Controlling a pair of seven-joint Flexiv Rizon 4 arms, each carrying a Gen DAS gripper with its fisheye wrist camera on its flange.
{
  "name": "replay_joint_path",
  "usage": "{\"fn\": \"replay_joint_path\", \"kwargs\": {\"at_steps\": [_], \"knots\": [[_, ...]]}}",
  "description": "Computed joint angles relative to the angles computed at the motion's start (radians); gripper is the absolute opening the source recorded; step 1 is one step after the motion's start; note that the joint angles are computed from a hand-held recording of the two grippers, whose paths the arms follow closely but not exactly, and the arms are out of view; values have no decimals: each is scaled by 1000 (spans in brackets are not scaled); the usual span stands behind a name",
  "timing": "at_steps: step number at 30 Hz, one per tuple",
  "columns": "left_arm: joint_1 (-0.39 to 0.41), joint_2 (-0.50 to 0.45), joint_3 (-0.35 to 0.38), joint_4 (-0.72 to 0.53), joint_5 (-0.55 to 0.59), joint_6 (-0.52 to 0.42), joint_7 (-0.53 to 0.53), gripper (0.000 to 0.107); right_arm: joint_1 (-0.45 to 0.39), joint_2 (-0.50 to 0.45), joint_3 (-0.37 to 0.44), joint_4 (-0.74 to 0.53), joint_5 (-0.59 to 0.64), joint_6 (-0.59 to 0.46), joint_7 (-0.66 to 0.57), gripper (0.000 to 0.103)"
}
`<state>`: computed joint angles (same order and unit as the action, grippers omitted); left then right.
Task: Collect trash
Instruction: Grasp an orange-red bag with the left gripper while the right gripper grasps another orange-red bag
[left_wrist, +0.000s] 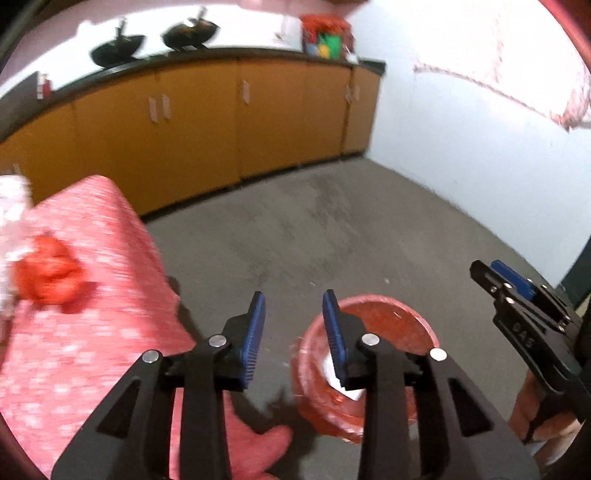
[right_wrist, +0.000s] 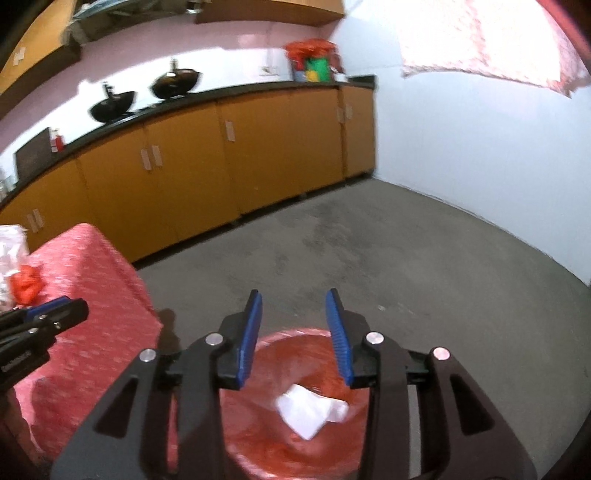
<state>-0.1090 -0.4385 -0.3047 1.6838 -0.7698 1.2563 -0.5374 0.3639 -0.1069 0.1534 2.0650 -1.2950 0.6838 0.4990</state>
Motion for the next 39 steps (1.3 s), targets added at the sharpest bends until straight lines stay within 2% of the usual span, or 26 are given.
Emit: {"fn": "replay_joint_path", "kwargs": {"at_steps": [4,10,13,17,19,24,31,32,33,36,39], "knots": [[63,48,3,32,-91,39,53,39,37,-73,-10,-131,-41,49,-70,39],[134,70,68,47,-154,139,87,49,117,-219,-55,-357,-56,176,-182,42],[175,52,90,37,-152,196,68,52,159,-325,-84,-504,3,254,-284,43],[241,32,97,26,-136,238,9,54,212,-461,-108,-686,116,288,-434,43],[274,19,79,20,-131,272,-3,59,234,-511,-117,-756,171,288,-498,47],[345,-21,57,-24,-76,288,-61,63,269,-634,-131,-946,326,234,-674,55],[444,-41,-8,-27,-50,283,-70,68,296,-793,-129,-1227,548,55,-912,57],[454,-45,-17,-30,-50,278,-67,68,297,-808,-124,-1256,579,34,-938,55],[464,-46,-26,-29,-51,274,-62,68,297,-821,-120,-1278,610,17,-962,42],[473,-50,-28,-36,-55,235,-60,69,304,-830,-127,-1296,673,15,-998,22],[465,-51,-17,-44,-68,189,-52,69,329,-815,-173,-1270,693,31,-1005,16]]}}
